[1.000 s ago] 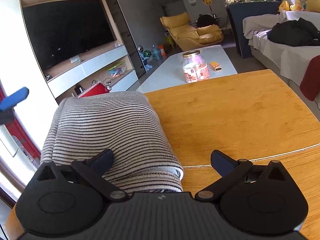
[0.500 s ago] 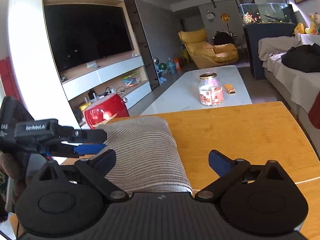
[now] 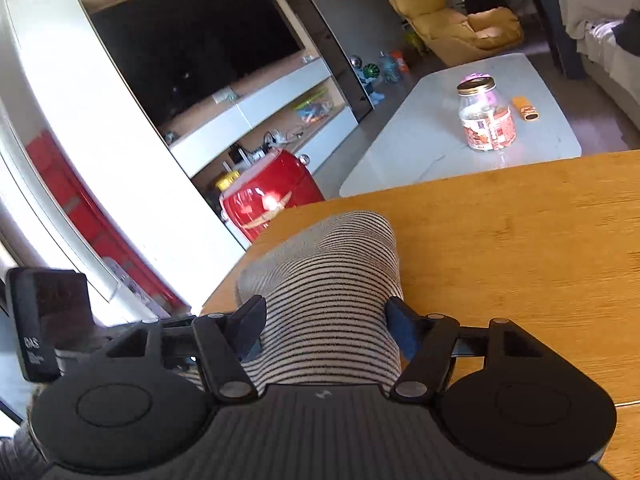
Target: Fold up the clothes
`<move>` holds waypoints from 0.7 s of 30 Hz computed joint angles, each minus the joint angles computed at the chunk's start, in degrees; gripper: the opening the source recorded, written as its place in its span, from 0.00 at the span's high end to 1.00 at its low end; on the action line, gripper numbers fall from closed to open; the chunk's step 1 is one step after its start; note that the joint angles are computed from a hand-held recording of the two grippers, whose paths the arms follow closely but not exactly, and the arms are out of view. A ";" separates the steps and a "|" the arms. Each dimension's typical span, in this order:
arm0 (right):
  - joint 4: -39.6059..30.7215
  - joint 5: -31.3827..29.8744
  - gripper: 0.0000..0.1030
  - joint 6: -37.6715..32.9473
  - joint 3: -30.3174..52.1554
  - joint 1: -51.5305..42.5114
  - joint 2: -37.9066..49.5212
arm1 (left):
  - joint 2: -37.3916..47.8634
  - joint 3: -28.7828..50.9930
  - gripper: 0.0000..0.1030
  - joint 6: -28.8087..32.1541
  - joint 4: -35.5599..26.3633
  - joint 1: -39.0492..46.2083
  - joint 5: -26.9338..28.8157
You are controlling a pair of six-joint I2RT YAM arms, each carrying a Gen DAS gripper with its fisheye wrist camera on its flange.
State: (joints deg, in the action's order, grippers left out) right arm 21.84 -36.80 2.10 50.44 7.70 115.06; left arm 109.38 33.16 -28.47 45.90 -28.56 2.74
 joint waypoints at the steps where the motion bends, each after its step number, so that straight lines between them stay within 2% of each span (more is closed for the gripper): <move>1: -0.46 2.01 0.35 -0.66 0.05 0.37 0.68 | -0.01 0.13 0.26 0.30 -0.08 0.16 0.54; 3: 0.16 3.89 0.24 -0.13 -0.32 0.58 1.96 | -0.08 0.63 0.26 0.27 -0.60 0.06 0.71; 6: 0.72 1.79 0.14 2.53 -1.15 -0.54 2.51 | -0.40 0.45 0.26 0.95 -0.88 -0.64 -0.65; 8: 0.29 0.70 0.11 1.74 -2.40 -1.64 1.99 | -1.76 0.04 0.26 0.43 -2.21 -1.22 -1.94; 10: 0.63 0.07 0.10 0.37 -4.43 -2.42 0.74 | -5.20 -0.52 0.23 0.03 -6.34 -3.07 -5.69; 12: 1.36 -0.29 0.07 -1.10 -6.46 -3.01 -0.29 | -7.82 -1.22 0.14 0.29 -10.10 -5.66 -11.37; 13: 1.71 -0.48 0.07 -1.84 -7.46 -3.31 -0.80 | -8.20 -1.49 0.14 -0.37 -11.30 -6.54 -13.07; 16: 3.22 -0.76 0.11 -4.19 -10.09 -3.78 -1.88 | -6.17 -2.29 0.17 -3.84 -10.49 -5.99 -9.41; 18: 3.21 -0.35 0.29 -5.14 -9.26 -2.50 -1.48 | -2.97 -2.58 0.25 -5.24 -7.13 -4.67 -5.65; 21: 3.18 1.28 0.29 -5.48 -5.87 0.24 0.41 | 0.65 -3.24 0.29 -7.34 -1.94 -1.92 -1.85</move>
State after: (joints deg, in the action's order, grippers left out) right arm 25.02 -35.52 -3.37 44.57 7.94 115.47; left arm 110.03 29.91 -35.81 43.96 -30.48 0.89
